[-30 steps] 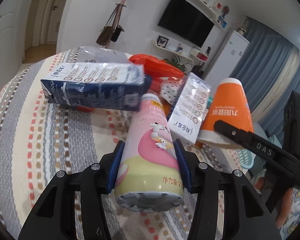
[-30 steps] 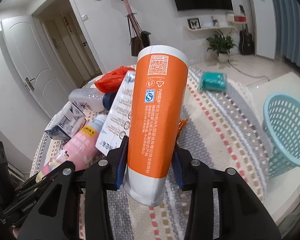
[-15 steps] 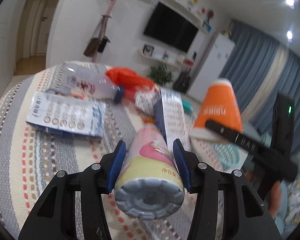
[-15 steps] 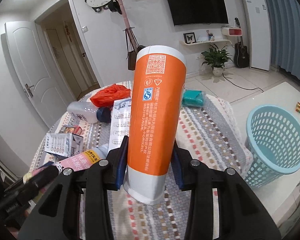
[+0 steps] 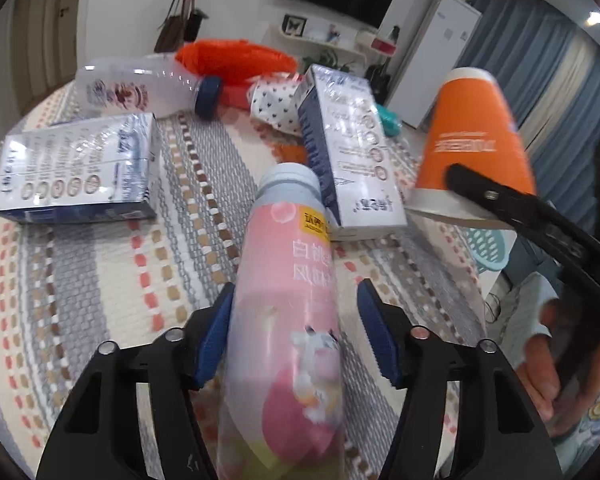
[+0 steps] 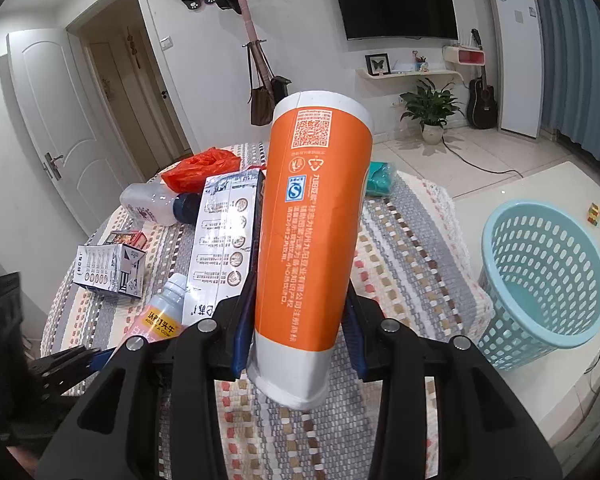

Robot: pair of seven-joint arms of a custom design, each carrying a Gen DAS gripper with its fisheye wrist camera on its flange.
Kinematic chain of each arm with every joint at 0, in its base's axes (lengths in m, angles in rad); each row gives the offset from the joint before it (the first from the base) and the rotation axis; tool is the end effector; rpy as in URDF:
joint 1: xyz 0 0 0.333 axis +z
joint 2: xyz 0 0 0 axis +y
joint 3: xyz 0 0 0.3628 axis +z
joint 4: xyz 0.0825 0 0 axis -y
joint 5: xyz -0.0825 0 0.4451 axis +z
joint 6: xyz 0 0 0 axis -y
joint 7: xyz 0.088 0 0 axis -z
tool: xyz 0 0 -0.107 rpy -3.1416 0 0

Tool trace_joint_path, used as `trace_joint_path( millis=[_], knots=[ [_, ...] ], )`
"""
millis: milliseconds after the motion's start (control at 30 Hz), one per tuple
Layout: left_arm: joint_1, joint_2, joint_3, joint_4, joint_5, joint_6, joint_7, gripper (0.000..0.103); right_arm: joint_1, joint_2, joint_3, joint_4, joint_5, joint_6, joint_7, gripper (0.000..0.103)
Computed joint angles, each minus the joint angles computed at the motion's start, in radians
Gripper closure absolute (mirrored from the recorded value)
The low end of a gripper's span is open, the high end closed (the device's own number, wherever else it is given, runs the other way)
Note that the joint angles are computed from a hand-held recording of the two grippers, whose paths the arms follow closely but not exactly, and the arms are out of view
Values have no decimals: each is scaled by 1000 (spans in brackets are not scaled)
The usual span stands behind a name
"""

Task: Collect trash
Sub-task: 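Carry the cup and pink bottle over the blue basket and open both tools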

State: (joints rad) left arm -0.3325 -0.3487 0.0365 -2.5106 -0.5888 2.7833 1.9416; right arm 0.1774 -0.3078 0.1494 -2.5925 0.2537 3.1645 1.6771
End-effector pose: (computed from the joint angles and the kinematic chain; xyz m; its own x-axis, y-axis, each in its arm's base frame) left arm 0.4846 -0.1210 0.4801 -0.2575 -0.9253 0.2783 -0.8094 0.0493 -0.5852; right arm 0.4762 0.1404 0.4714 0.0798 -0.9712 -0.2246 -0.6679 0.1152 -0.7353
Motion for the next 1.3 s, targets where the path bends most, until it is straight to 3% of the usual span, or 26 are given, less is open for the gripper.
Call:
trace_joint_path(
  millis=[167,300,433,600,700,733,867,967,1067,1167,1300],
  knots=[
    [-22,-23,33,-13,-87,49,32,57,10,-15,-19,-11,8,17,-9,67],
    [-98,-110,98,-63,-161,166,94,57,26,-23,-46,-12,26,29,-29,67],
    [-176,-110,163,-29,-140,196,119,57,21,-37,-64,-8,43,27,-38,67],
    [-353,-48,262,92,-240,211,256,57,-114,-73,13,-14,25,24,5,67],
    [-388,11,253,181,-319,179,318,57,-238,-102,72,-19,-4,7,47,67],
    [-399,44,244,223,-344,171,335,57,-247,-105,63,-19,-13,2,48,67],
    [-407,164,191,361,-404,132,373,57,-420,-116,132,-13,-82,-33,121,67],
    [-397,255,137,451,-407,114,371,57,-505,-101,140,-10,-139,-61,171,67],
    [-379,357,83,543,-396,91,347,57,-551,-62,123,-9,-188,-82,209,67],
    [-357,457,39,621,-345,49,276,57,-631,-7,142,6,-270,-111,264,67],
    [-324,553,-13,683,-297,-1,216,57,-601,58,68,14,-302,-150,285,67]
  ],
)
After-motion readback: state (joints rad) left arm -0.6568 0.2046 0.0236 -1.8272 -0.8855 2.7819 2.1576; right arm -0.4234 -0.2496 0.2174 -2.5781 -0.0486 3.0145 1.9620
